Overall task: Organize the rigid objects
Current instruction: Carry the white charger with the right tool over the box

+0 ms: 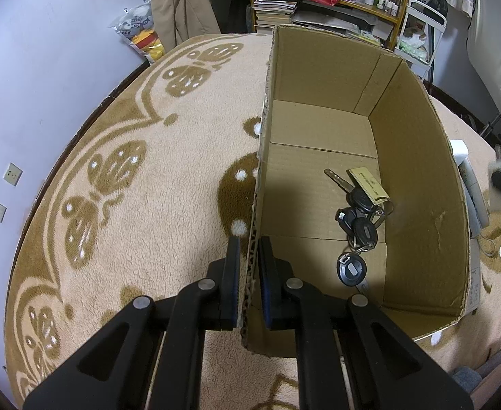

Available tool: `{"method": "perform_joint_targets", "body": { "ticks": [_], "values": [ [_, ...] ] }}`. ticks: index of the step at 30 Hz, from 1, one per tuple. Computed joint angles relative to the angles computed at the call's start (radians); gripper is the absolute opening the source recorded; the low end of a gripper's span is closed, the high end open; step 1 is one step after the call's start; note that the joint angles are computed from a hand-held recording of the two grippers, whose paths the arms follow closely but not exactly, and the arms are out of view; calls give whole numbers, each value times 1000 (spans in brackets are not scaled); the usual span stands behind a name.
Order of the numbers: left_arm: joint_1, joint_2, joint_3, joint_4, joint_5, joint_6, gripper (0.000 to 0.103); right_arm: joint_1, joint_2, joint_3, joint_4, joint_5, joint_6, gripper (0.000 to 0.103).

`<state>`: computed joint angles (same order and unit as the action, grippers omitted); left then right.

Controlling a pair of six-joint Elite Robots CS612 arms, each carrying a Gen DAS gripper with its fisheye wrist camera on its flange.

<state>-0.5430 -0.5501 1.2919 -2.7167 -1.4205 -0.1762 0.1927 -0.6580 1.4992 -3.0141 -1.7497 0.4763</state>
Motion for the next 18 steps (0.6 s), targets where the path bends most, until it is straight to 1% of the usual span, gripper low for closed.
{"method": "perform_joint_targets", "body": {
  "ticks": [5, 10, 18],
  "values": [
    [0, 0, 0, 1, 3, 3, 11, 1, -2, -33, 16, 12, -17, 49],
    [-1, -1, 0, 3, -2, -4, 11, 13, 13, -81, 12, 15, -56, 49],
    [3, -2, -5, 14, -16, -5, 11, 29, 42, -140, 7, 80, -41, 49]
  ]
}}
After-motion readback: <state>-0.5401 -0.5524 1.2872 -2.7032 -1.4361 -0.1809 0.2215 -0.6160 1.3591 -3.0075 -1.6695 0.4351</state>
